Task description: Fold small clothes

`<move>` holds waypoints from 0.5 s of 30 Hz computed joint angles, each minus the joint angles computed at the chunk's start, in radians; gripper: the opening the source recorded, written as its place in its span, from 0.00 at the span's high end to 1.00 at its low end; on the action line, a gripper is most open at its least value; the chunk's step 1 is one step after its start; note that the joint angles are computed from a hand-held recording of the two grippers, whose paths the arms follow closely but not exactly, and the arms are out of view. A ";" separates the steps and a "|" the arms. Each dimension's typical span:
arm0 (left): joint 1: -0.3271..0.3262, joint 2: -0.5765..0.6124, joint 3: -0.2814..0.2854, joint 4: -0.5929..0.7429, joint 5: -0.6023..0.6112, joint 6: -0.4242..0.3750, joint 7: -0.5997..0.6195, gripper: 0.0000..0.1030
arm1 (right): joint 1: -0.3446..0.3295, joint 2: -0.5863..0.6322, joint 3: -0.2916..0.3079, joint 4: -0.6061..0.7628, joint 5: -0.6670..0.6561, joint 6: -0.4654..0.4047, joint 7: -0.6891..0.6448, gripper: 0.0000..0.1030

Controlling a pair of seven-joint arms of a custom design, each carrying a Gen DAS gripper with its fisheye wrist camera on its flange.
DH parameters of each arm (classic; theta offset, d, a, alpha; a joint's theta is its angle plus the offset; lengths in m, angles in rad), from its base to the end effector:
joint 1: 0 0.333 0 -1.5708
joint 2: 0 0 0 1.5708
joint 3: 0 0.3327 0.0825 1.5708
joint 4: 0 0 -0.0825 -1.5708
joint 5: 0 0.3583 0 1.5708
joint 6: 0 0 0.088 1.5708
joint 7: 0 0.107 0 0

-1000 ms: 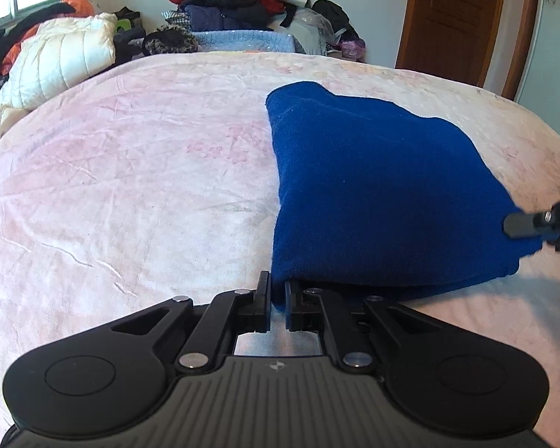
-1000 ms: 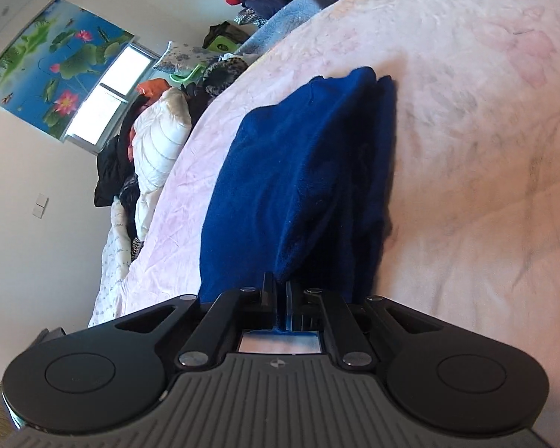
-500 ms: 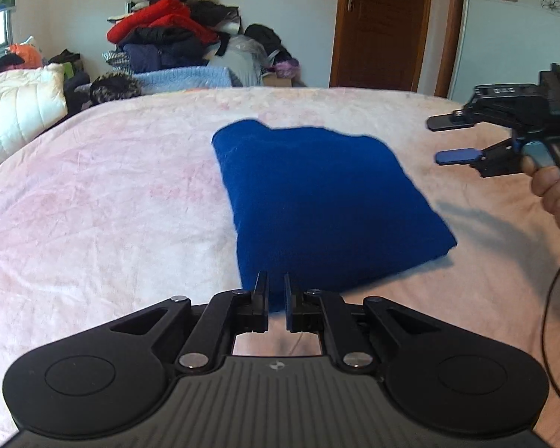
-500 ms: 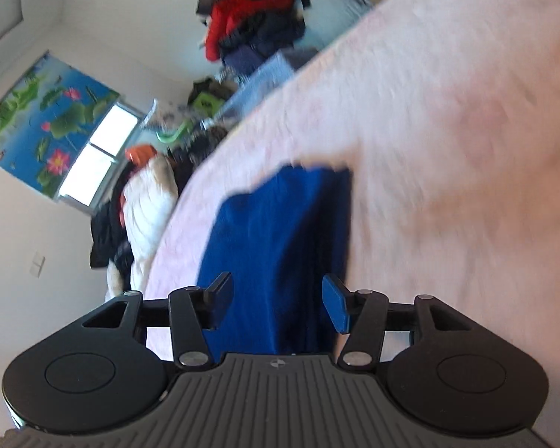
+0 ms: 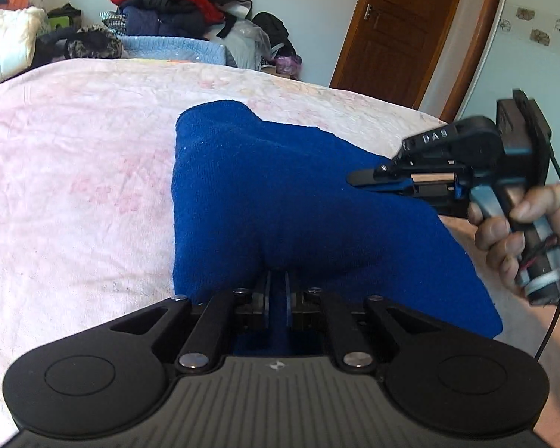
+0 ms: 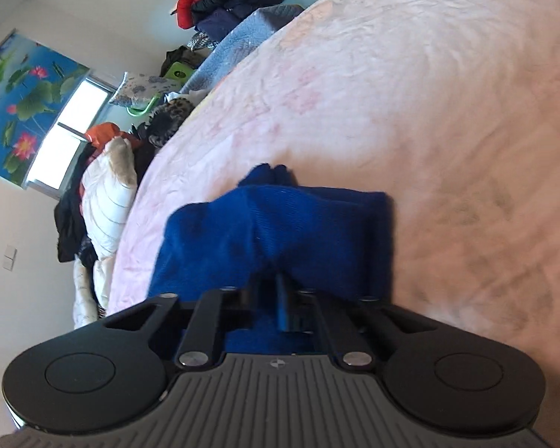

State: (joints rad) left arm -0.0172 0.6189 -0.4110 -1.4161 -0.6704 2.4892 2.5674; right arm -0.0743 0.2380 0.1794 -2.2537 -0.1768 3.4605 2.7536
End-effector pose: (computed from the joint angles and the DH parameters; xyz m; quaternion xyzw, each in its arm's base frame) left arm 0.7022 -0.2330 0.4373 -0.3235 0.8494 -0.4165 0.0207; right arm 0.5728 0.0748 0.4153 -0.2878 0.8360 -0.0632 0.4629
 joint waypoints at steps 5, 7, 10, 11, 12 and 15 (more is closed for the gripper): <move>0.060 -0.072 -0.023 -0.057 -0.080 0.009 0.031 0.91 | 0.267 -0.096 -0.171 -0.125 0.330 0.134 -0.189 0.34; 0.091 -0.081 -0.021 -0.057 -0.143 -0.011 0.041 0.66 | 0.341 -0.158 -0.172 -0.207 0.481 0.227 -0.320 0.07; 0.106 -0.067 0.010 -0.038 -0.191 -0.044 -0.026 0.33 | 0.354 -0.262 -0.131 -0.311 0.515 0.179 -0.359 0.07; 0.098 -0.057 0.027 -0.026 -0.181 -0.057 -0.065 0.33 | 0.354 -0.285 -0.130 -0.339 0.473 0.154 -0.315 0.07; 0.088 -0.044 0.045 -0.007 -0.161 -0.078 -0.116 0.33 | 0.357 -0.297 -0.130 -0.356 0.438 0.129 -0.276 0.07; 0.094 -0.009 0.058 0.037 -0.141 -0.182 -0.246 0.33 | 0.368 -0.292 -0.160 -0.380 0.274 0.123 -0.126 0.11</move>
